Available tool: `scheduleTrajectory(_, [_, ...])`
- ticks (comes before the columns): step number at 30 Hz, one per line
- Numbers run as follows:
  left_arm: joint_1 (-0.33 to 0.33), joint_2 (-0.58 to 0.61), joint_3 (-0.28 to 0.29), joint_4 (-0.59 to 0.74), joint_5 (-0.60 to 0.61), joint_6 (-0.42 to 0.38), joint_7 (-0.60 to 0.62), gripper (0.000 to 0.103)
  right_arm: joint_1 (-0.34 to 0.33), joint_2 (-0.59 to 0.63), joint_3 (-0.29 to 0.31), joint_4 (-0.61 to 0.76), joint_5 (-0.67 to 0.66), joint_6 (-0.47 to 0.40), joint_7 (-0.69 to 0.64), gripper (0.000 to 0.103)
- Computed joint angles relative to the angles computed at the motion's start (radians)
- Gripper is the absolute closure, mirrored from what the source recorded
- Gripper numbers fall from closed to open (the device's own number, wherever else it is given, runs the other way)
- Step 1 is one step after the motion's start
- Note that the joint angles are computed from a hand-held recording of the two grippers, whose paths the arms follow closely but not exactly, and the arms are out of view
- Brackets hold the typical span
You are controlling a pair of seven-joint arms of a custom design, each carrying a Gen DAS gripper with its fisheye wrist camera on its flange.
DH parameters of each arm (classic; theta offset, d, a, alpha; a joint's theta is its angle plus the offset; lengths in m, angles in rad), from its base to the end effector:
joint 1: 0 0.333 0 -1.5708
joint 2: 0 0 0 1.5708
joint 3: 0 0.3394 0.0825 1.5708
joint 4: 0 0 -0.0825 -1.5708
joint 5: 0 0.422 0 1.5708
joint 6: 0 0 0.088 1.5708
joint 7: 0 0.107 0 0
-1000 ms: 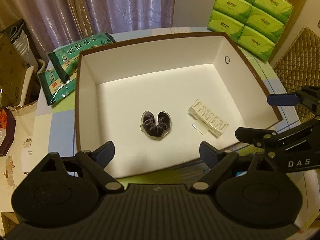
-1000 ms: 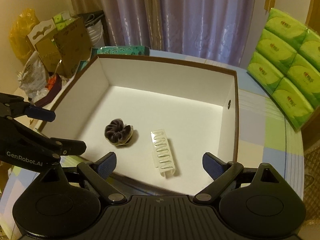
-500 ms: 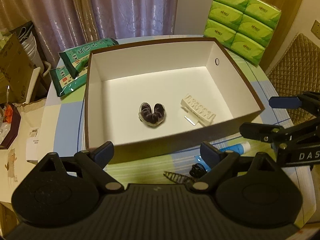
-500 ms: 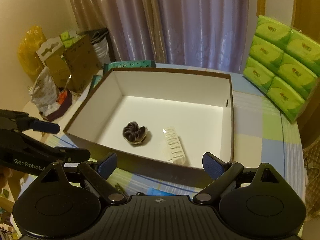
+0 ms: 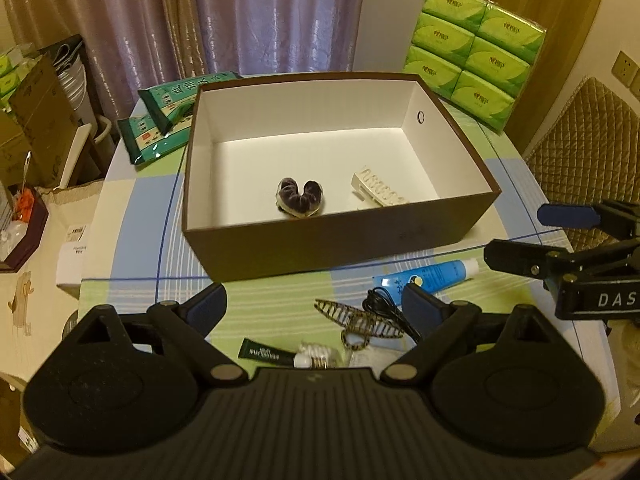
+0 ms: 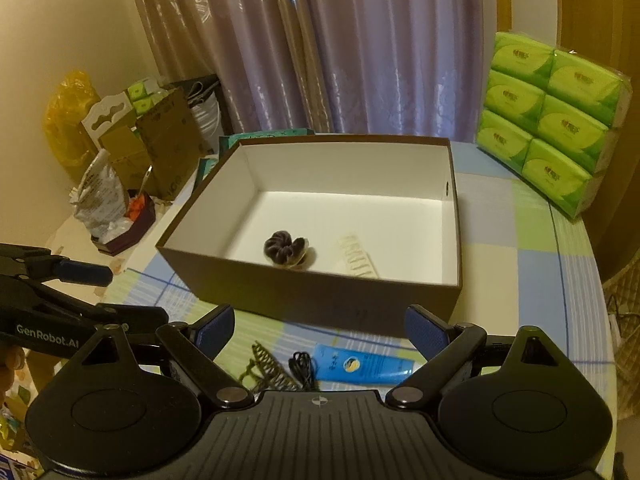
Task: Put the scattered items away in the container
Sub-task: 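Withdraw both tools from the box back toward the remaining items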
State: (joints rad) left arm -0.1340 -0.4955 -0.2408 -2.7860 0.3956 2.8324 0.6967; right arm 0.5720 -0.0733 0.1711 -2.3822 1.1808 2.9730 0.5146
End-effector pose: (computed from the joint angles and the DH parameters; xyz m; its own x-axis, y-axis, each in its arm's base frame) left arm 0.3780 -0.1656 0.3977 0.1303 -0.9896 0.0615 -0.8167 -0.1423 -0.5593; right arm 0.4342 0.3133 0.3933 0.6804 -0.7100 -0.1815 -0.6101 -0.4115 -0.6771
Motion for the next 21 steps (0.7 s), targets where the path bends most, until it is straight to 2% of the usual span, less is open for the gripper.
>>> scheduleTrajectory(5, [-0.012, -0.081, -0.021, -0.057, -0.004, -0.014, -0.044, 0.011, 0.027, -0.050, -0.008, -0.050, 0.144, 0.027, -0.122, 0.013])
scheduleTrajectory(9, [-0.051, -0.135, -0.006, -0.102, -0.036, -0.037, -0.059, 0.011, 0.039, -0.089, -0.012, -0.094, 0.218, 0.038, -0.181, 0.013])
scheduleTrajectory(21, [-0.131, -0.231, 0.001, -0.190, -0.103, -0.087, -0.093, 0.011, 0.061, -0.160, -0.018, -0.177, 0.279, 0.033, -0.229, 0.013])
